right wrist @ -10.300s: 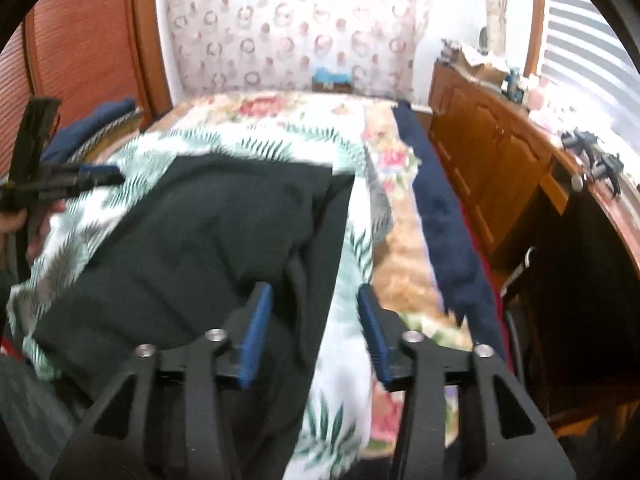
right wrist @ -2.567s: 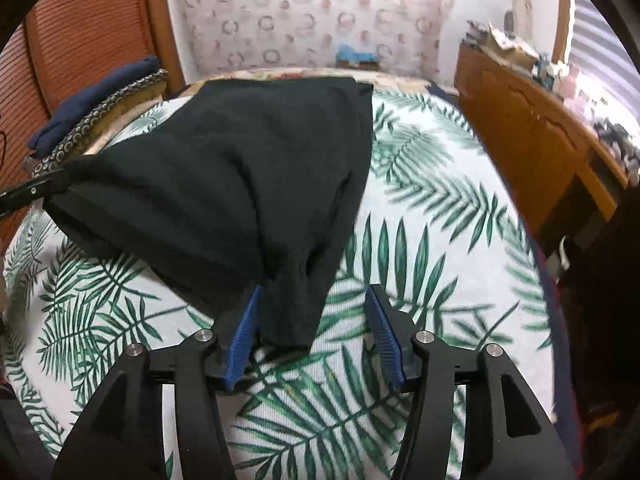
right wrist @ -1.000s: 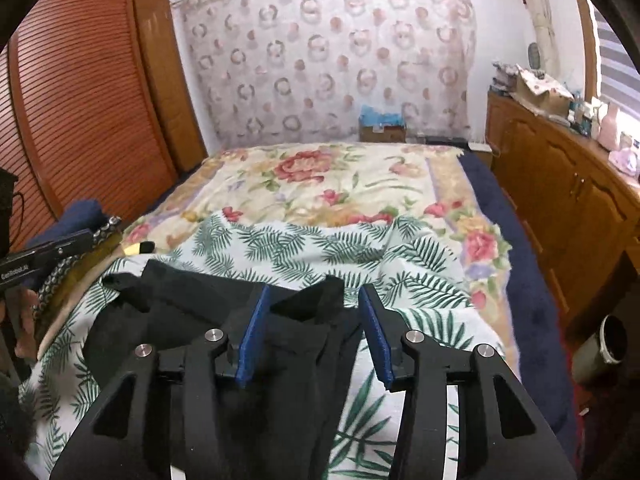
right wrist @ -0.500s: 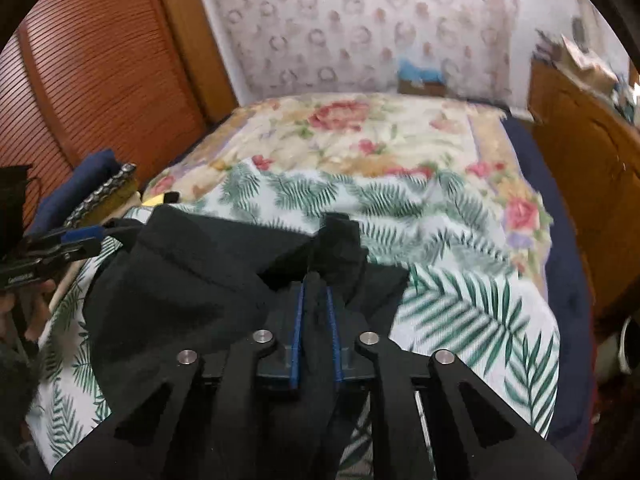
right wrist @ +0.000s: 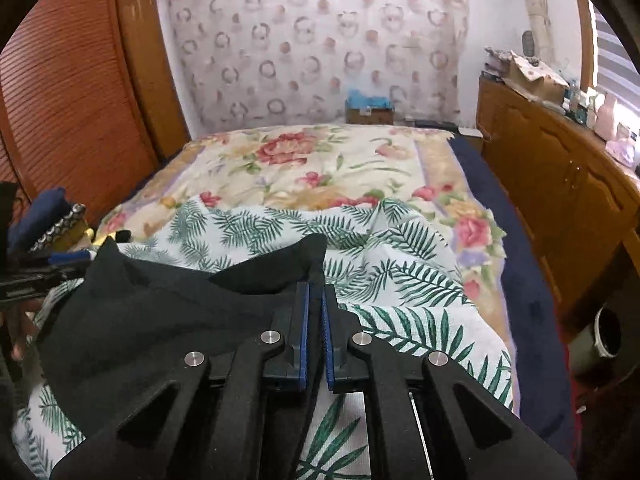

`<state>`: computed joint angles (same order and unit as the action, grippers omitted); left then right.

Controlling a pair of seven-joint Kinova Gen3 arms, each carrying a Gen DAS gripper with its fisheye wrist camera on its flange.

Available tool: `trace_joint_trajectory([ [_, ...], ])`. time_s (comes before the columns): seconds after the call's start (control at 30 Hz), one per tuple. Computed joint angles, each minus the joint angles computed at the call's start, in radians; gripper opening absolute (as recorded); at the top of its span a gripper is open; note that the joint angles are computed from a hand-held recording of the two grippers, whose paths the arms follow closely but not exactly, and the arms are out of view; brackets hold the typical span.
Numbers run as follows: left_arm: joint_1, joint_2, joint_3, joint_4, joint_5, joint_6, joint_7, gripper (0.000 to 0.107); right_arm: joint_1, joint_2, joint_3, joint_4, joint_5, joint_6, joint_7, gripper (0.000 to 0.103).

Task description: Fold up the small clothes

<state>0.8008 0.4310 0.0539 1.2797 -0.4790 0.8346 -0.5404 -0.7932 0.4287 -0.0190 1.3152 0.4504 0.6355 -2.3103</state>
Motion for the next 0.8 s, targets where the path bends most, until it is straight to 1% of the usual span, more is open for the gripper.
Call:
trace_joint_trajectory([
  [0.07,-0.004,0.006,0.003,-0.003,0.005,0.003,-0.006,0.037,-0.008,-0.005,0.007,0.007,0.012,-0.004,-0.01,0.004],
  [0.1,-0.006,0.007,0.003,-0.001,0.008,0.0,-0.008,0.037,-0.019,-0.004,0.016,0.006,0.025,0.004,-0.023,0.011],
  [0.13,-0.008,0.009,0.004,-0.001,0.012,0.001,-0.01,0.037,-0.037,-0.001,0.03,-0.002,0.045,0.026,-0.045,0.015],
  [0.17,-0.011,0.01,0.006,-0.001,0.018,0.002,-0.016,0.037,-0.044,-0.001,0.032,-0.006,0.056,0.037,-0.057,0.027],
  [0.2,-0.011,0.011,0.007,0.0,0.019,0.002,-0.02,0.037,-0.041,-0.001,0.026,-0.008,0.058,0.038,-0.059,0.042],
  [0.23,-0.01,0.012,0.006,-0.001,0.018,0.003,-0.024,0.037,-0.033,-0.003,0.017,-0.006,0.054,0.035,-0.056,0.05],
  [0.27,-0.008,0.012,0.004,0.001,0.017,0.002,-0.025,0.037,-0.025,-0.006,0.01,-0.002,0.048,0.027,-0.054,0.061],
  [0.5,-0.012,0.002,0.003,0.02,0.016,-0.017,-0.035,0.038,-0.001,-0.003,-0.035,-0.011,0.001,0.024,0.019,0.071],
  [0.57,-0.017,0.002,0.007,0.017,0.025,-0.014,-0.042,0.038,0.006,0.015,-0.049,-0.034,-0.026,0.048,0.06,0.071],
  [0.63,-0.034,-0.004,0.02,0.019,0.053,-0.018,-0.058,0.038,0.015,0.036,-0.058,-0.062,-0.061,0.084,0.098,0.072],
  [0.7,-0.06,-0.021,0.038,0.043,0.095,-0.053,-0.082,0.038,0.035,0.055,-0.072,-0.086,-0.113,0.113,0.136,0.072],
  [0.8,-0.082,-0.034,0.053,0.056,0.144,-0.074,-0.11,0.038,0.065,0.057,-0.086,-0.075,-0.182,0.092,0.176,0.072],
])
